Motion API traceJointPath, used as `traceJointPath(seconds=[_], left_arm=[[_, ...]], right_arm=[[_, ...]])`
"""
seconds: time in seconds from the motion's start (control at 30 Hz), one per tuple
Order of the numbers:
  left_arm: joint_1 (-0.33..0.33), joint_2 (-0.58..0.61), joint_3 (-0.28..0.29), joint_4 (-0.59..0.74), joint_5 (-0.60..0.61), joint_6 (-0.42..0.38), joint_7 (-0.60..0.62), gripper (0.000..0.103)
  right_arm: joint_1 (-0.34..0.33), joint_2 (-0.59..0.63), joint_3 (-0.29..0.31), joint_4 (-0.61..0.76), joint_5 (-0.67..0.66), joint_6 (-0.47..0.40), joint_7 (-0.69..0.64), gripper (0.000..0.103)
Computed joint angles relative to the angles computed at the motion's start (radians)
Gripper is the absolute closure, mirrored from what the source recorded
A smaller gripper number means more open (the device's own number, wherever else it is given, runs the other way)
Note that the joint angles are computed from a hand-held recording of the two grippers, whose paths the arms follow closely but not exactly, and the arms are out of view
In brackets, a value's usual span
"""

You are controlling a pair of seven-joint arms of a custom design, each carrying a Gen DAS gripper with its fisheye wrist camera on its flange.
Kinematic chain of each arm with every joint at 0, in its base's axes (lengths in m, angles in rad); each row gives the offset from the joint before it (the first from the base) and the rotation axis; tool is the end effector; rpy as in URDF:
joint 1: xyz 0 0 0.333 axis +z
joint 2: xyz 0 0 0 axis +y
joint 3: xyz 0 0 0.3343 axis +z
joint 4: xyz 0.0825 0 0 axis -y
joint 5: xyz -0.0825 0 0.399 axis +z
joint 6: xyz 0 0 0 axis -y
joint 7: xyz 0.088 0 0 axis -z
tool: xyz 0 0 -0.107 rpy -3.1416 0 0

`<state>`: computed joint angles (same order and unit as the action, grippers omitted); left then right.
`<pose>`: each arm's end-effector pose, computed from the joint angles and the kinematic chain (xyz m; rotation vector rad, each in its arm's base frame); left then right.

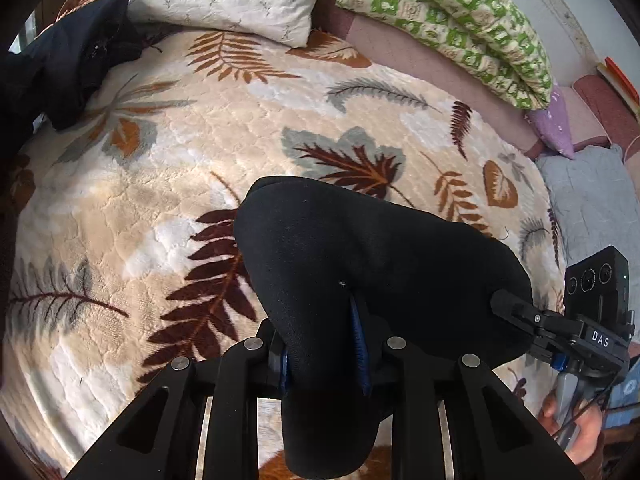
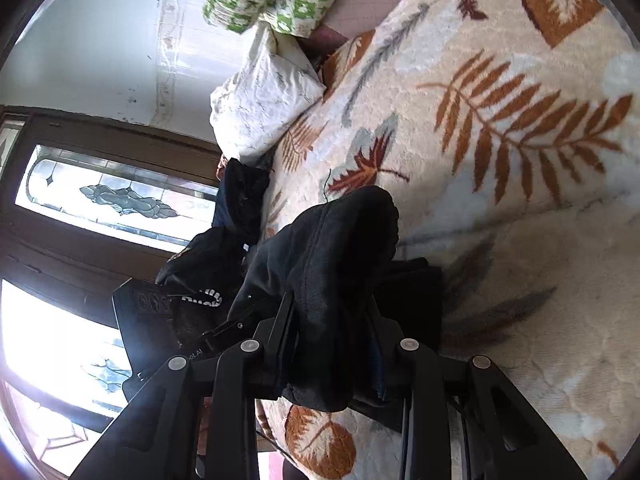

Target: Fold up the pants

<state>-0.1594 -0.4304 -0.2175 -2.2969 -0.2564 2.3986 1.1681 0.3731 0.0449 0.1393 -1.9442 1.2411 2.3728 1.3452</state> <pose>0.4352 -0.1886 0.5811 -2.2473 1.9071 -0.8068 0.5360 0.3122 0.5175 -1.4955 1.5798 0.7334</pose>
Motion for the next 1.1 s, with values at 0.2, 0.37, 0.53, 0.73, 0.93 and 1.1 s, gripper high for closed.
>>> traceJointPath(seconds=[0.2,0.37,0.53,0.73,0.93,1.1], left_arm=[[-0.025,-0.009,0.052,-0.028,-0.116,0.020,0.101,0.079],[-0.013,-0.004,0.039,-0.026,-0.099,0.028,0.129,0.079],[-0.009,-0.025,0.048,-0.051,-0.133,0.023,0.126,0.079],[0.006,-0.051,0.037,-0.049,-0.124,0.029,0.084,0.080],[0.023,-0.059,0.022,-0.024,-0.074,0.121,0.077,0.078],[0.060,0.063,0.000,0.043,0.040,0.033,0.064,0.073]], right_arm=[[0.026,-0.013,0.013,-0.018,-0.192,0.049,0.081,0.063],[0.027,-0.039,-0.003,-0.045,-0.300,-0.026,0.166,0.040],[0.017,0.002,0.004,-0.079,0.069,-0.028,-0.030,0.041],[0.020,-0.002,0.015,-0.076,0.193,-0.001,-0.109,0.075],[0.024,0.031,0.011,0.035,0.218,0.055,-0.159,0.075],[0.031,0.128,0.022,0.122,-0.083,0.128,0.013,0.072]])
